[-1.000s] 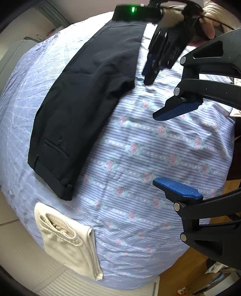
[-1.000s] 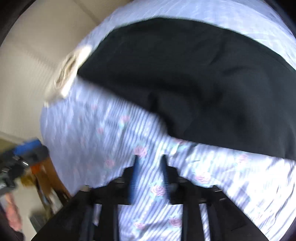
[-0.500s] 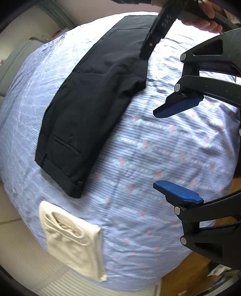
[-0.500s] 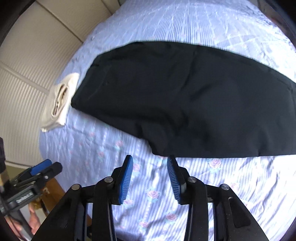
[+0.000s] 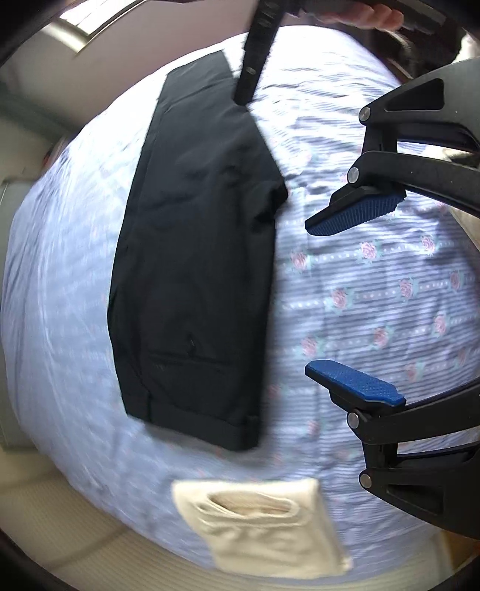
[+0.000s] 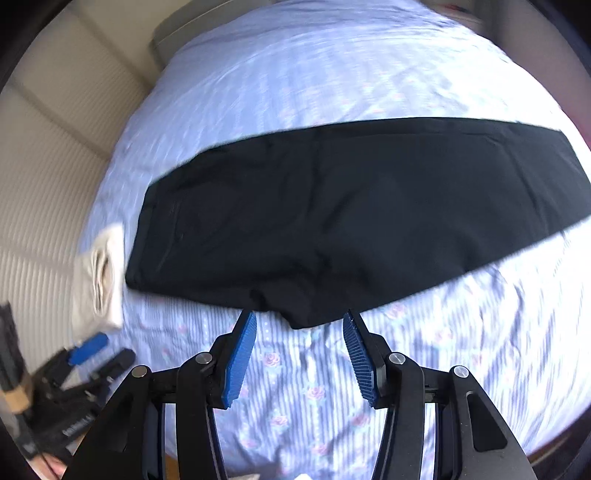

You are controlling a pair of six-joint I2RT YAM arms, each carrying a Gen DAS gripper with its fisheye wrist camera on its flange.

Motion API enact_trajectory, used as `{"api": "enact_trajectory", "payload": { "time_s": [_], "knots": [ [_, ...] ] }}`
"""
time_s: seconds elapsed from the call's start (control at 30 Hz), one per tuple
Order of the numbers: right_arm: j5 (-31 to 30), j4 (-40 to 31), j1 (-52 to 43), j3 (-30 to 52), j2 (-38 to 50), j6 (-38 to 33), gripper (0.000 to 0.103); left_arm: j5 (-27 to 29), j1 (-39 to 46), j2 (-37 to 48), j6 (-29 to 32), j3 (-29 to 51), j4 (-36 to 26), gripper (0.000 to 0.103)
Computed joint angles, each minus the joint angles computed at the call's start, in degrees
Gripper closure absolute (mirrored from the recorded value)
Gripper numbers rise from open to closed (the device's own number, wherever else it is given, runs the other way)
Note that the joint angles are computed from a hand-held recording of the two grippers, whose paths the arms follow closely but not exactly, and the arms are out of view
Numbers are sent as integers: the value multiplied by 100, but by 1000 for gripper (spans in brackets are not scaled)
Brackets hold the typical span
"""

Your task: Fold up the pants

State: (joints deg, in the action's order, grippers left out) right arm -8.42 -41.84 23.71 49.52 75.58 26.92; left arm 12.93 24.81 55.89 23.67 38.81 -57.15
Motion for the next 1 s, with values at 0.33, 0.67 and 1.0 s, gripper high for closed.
{"api": "enact_trajectory", "payload": {
  "time_s": [0.33, 0.67, 1.0],
  "knots": [
    [347, -957, -1998, 112, -1080, -984, 52, -349, -2591, 186, -1608, 221, 664, 34],
    [-677, -817, -5828, 965, -121, -3362, 52, -1009, -5661, 2511, -3027, 1985, 1966, 34],
    [-881, 321, -6564, 2106, 2245, -3123, 46, -689, -5930, 6789, -2041, 6823, 1317, 34]
  ]
}}
